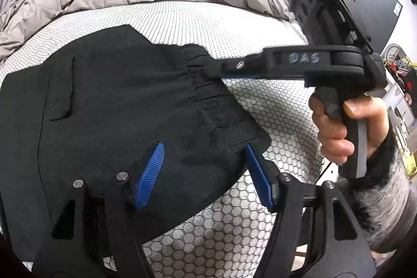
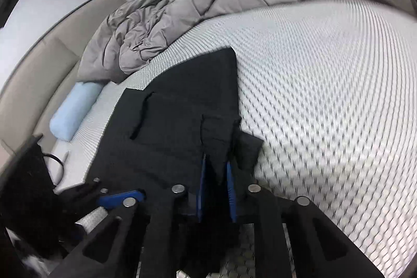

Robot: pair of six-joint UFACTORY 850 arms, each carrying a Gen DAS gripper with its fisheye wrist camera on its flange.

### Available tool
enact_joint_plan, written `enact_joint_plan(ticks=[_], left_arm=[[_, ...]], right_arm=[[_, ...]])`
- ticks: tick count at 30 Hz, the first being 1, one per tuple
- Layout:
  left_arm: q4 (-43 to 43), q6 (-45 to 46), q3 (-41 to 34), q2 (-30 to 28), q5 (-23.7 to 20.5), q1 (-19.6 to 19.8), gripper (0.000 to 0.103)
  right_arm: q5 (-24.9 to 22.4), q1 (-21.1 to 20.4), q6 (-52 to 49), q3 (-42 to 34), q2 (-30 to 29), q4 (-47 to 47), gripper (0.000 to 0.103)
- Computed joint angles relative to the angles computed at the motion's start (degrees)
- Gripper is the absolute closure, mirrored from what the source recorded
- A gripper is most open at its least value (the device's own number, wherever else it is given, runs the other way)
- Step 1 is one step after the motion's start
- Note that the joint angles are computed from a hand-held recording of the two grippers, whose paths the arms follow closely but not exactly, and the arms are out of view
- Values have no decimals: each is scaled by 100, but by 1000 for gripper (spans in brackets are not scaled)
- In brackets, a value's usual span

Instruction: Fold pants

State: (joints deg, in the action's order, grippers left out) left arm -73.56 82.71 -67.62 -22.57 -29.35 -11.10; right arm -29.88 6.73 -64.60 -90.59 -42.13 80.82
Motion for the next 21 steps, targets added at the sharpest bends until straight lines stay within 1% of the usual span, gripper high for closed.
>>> enact_joint_plan(ticks=[1,2,3,5,7,8,9,11,12,13,15,16,17,19,20,21], left_arm=[[-69,99,13,21,-23,6,41],[-102,141,19,25,-23,6,41],[-72,106,13,21,-10,1,41],[73,-59,-26,-21,-18,-6,41],[110,-102,-20,-31,-22,-10,41],[129,-105,-10,-22,-6,-11,41],[140,-91,8,-4,26,-16,41],[80,-16,52,39,55,-4,41],[59,0,63,54,33,19,41],[23,35,80,70,13,44,41],[-26,72,114,102,18,82,41],[-24,49,114,97,25,108,41],[-27,24,121,95,39,124,41],[56,-107,107,65,61,157,41],[91,-156,112,65,72,164,41],[120,-196,119,69,79,169,41]], right_arm=[[47,-55,-373,179,114,413,72],[71,-104,-624,295,181,719,66],[-65,-182,-717,339,184,966,59],[-538,-291,-336,151,-4,856,58],[-722,-277,219,-178,-252,396,57],[-738,-244,437,-339,-353,176,57],[-653,-197,582,-439,-413,4,57],[-252,-62,491,-434,-366,-133,67],[-98,-4,242,-371,-291,-38,79],[6,59,-248,-254,-159,225,88],[-55,127,-937,-174,-47,717,91],[-59,153,-1064,-199,-50,832,91],[-76,183,-1038,-313,-102,757,91],[76,235,-595,-655,-328,380,91],[235,295,-177,-931,-519,32,91],[230,292,420,-1140,-673,-467,91]])
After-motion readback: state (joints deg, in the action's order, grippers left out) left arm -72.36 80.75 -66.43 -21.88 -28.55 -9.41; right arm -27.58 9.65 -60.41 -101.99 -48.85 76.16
